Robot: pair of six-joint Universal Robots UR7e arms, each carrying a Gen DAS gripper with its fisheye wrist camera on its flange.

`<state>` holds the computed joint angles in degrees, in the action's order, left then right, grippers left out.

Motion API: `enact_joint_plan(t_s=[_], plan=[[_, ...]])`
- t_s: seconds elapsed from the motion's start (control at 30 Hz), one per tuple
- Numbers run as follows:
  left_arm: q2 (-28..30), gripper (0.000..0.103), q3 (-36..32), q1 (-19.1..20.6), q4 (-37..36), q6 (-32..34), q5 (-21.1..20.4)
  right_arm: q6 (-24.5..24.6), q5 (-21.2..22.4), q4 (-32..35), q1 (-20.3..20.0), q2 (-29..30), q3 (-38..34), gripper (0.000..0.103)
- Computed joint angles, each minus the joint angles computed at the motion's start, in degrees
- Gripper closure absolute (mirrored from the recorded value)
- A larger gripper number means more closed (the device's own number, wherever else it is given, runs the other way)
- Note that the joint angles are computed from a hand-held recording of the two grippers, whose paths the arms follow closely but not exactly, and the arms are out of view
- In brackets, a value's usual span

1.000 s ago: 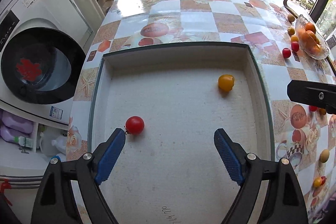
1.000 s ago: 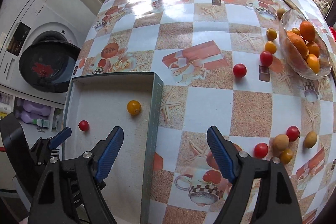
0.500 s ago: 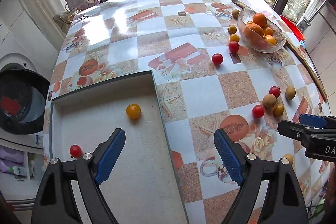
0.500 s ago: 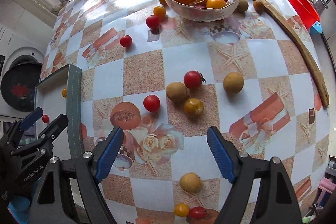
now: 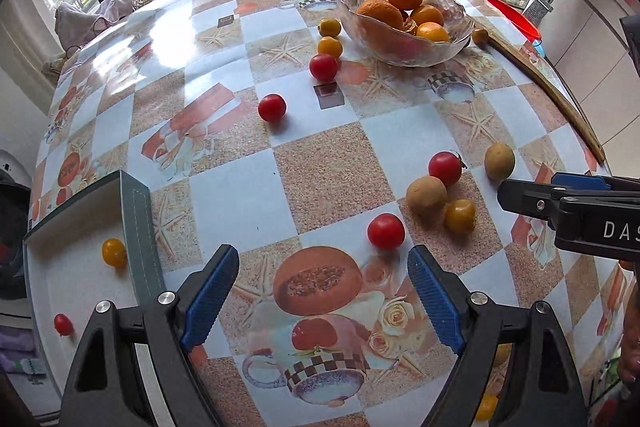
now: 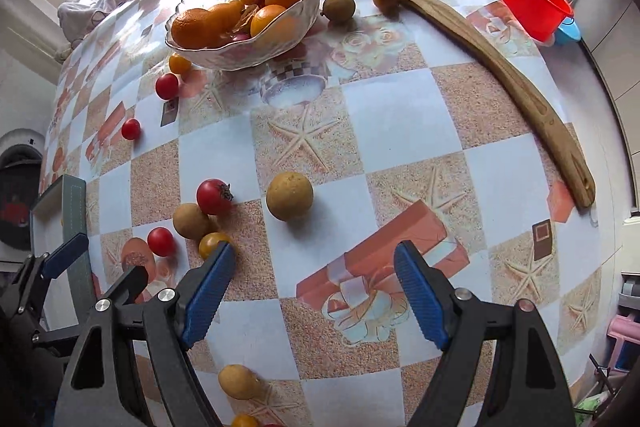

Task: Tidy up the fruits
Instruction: 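Move both tools back toward the fruits on the table, then grasp a red cherry tomato with the left tool while the right tool grasps a brown round fruit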

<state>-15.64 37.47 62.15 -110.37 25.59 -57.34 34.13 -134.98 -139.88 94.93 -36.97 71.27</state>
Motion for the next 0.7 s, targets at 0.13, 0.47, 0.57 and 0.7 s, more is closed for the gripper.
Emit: enact_joint_plan(t_s=[0.13, 0.47, 0.57, 0.7], plan=[[1.61, 0.016, -1.24, -0.09, 0.29, 0.29, -0.16, -2.38, 0.38, -0.11, -0.62, 0.99, -1.56, 0.026], [3.83, 0.032, -3.23, -0.45, 1.10, -0.67, -0.34, -8.66, -1.54, 2.45, -0.38, 4.84, -7.79, 0.053], [3.35, 0.041, -2.41, -0.51, 0.51, -0.46, -0.94, -8.77, -1.21, 2.71, -0.40, 5.13, -8.39, 0.074], [2.50, 0.081, -1.05, -0.68, 0.17, 0.94, -2.56, -7.62, 0.28, 0.10, -0.74, 3.14, -4.89, 0.075]])
